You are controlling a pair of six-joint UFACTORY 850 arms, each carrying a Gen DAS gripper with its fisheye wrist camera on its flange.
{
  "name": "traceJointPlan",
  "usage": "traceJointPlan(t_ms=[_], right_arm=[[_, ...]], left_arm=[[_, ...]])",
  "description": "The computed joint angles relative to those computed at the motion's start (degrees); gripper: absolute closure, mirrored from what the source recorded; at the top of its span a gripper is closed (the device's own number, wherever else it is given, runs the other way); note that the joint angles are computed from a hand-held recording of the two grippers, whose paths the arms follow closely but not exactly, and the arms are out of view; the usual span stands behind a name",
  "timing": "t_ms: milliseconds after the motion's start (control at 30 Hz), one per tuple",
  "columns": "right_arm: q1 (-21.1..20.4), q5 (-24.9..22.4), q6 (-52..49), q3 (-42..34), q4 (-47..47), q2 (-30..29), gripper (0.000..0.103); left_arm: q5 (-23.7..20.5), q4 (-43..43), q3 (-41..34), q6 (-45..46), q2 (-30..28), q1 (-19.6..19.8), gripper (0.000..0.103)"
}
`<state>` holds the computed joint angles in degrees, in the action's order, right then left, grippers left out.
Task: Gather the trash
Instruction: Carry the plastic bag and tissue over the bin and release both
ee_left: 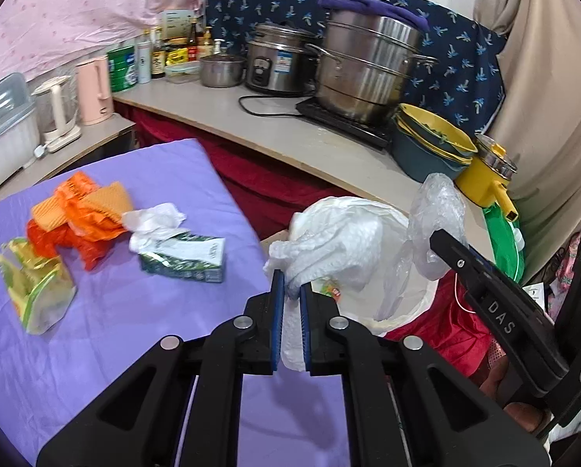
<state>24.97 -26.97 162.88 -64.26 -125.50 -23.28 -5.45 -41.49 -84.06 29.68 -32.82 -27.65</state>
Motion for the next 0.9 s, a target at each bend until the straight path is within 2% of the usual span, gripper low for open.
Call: traceJointPlan(t_ms=[333, 433, 667, 733, 800, 867, 900], right_arm=[[-3.79, -0.15, 1.08, 1.35, 0.02, -0.05, 0.084], [-4.70, -0.14, 1.19, 1.53, 0.31, -0.23, 0.084], [-6.10, 0.23, 1.82, 1.95, 0.68, -0.66, 0.084], [-6.30, 0.30, 2.02, 2.06, 0.80, -0.78, 0.084], [-6.48, 0.47, 2.16, 2.10, 0.79, -0.92, 0.084], [-6.66, 0.79, 2.50, 1.92, 0.41, -1.21, 0.084], [-6.65, 0.81, 2.55, 1.83, 0.37, -1.34, 0.084]], left_arm=[[-3.31, 9.65, -11.15, -8.44, -7.67, -2.62, 0.095], [-5.72, 15.11, -15.87, -13.72, -11.03, -3.17, 0.095], [-15.27, 9.08, -29.31, -10.50, -20.21, -3.01, 0.095], [-16.51, 9.17, -31.52, -10.98, -21.67, -3.03, 0.093], [-16.19, 9.71, -32.23, -11.34, -22.21, -3.17, 0.084], [-14.18, 11.85, -31.35, -13.53, -21.71, -3.38, 0.066], [-13.39, 12.65, -30.88, -14.39, -21.44, -3.42, 0.063]])
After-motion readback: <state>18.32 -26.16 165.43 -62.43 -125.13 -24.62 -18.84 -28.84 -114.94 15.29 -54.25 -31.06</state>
